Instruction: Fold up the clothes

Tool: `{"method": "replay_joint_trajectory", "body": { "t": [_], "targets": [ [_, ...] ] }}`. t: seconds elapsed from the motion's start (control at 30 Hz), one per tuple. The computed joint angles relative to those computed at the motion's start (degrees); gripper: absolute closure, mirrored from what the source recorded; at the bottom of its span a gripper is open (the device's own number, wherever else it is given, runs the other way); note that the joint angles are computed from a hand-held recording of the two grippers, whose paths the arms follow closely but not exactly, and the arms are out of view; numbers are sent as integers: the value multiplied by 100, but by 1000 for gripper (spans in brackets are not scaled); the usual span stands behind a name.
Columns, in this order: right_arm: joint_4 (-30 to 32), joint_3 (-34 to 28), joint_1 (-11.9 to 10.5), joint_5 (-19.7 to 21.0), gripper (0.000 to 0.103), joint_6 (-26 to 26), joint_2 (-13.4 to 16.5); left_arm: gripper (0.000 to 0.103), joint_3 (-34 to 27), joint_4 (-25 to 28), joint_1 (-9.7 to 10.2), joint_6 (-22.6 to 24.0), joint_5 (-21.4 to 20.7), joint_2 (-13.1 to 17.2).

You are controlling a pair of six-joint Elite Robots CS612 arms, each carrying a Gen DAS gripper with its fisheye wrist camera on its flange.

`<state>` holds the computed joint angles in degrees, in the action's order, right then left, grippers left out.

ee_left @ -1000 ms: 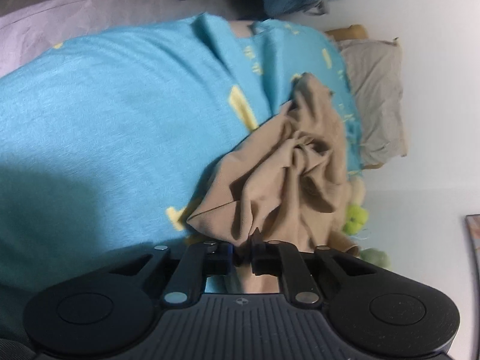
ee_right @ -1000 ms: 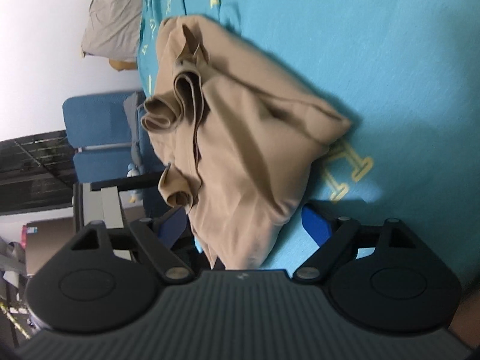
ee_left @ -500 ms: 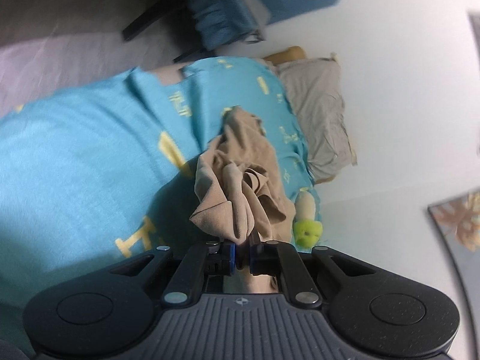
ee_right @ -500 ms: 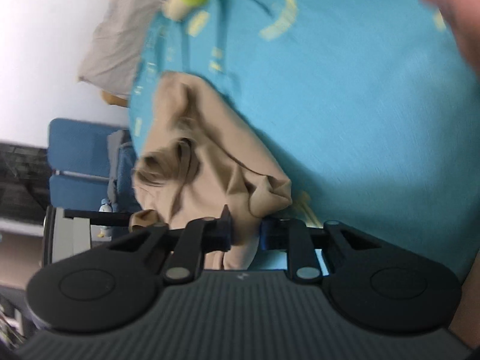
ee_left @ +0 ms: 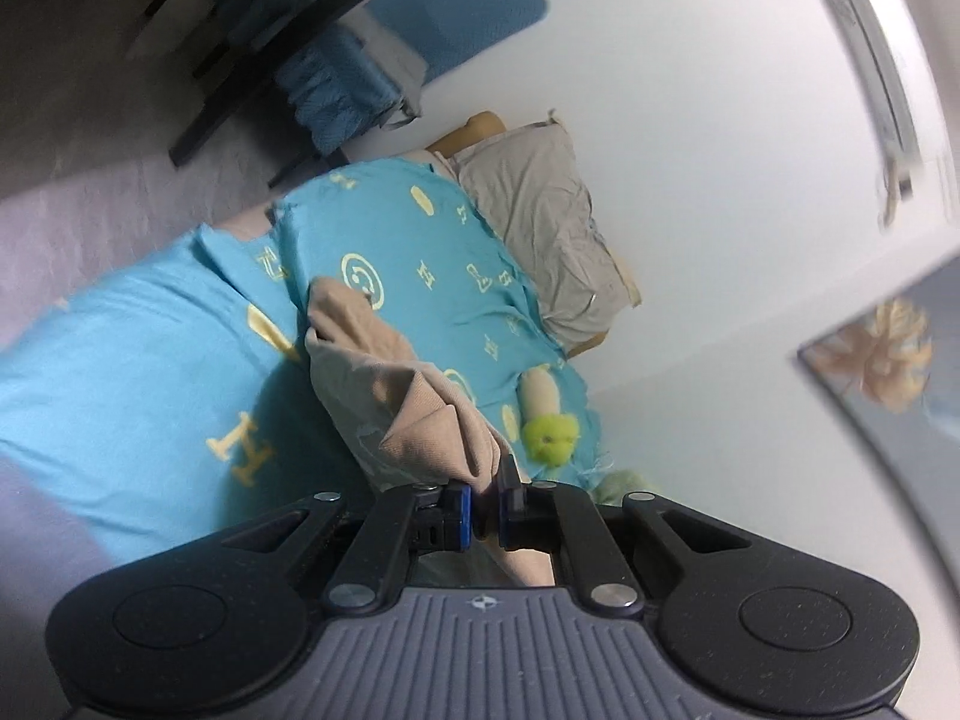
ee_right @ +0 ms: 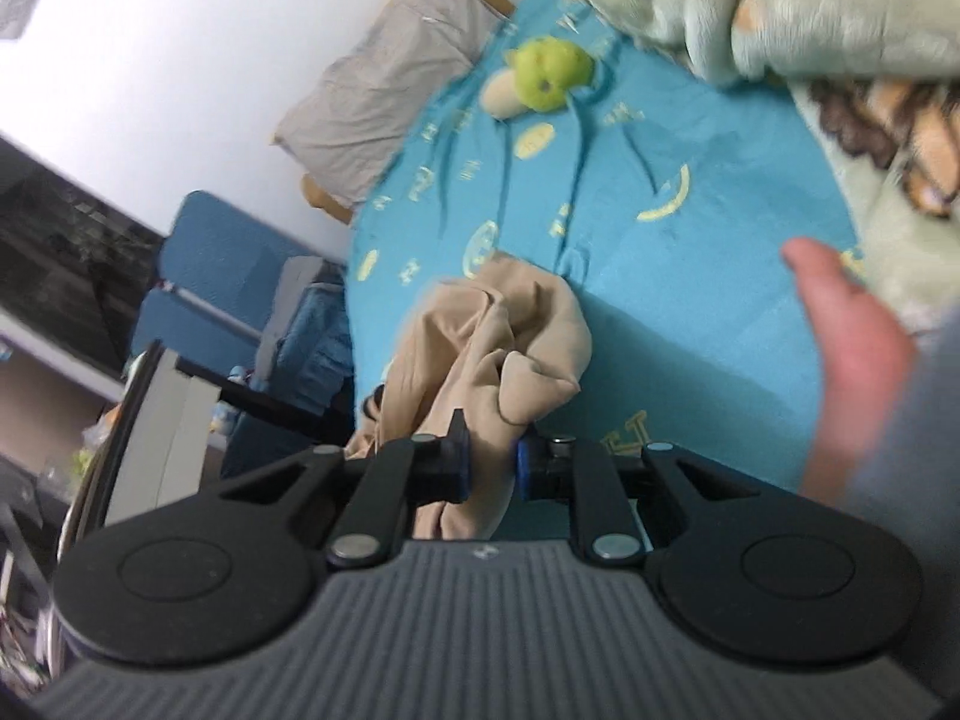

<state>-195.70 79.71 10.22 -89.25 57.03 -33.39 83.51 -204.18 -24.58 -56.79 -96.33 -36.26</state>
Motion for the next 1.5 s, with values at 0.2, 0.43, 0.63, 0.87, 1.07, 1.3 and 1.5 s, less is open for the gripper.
{"method": "replay_joint_trajectory", "body": {
  "t": [0.2,0.43,0.63,0.87,1.07,1.3,1.5],
  "targets": [
    [-418,740,116,-238,86,-458,-420,95,817,-158,-159,196,190,-504],
    [280,218,-3,54,86,-560,-319,95,126,574,-70,247,246,-287],
    [1822,-1191,-107,307,85,-754,281,94,-1406,2246,80,527,314,400],
    [3231,-2767,-137,277,85,-1174,1194,94,-3188,3623,280,1384,52,1459],
    [3436,-3231,-64,-16,84,-1342,1507,93,-3489,3807,274,1762,161,1683],
    [3423,-3161,-59,-30,81,-1473,1445,67,-3331,3604,198,2344,278,1575],
    [2430,-2962,80,-417,8,-2658,1368,17,-2946,2843,45,3119,773,1421]
  ]
}}
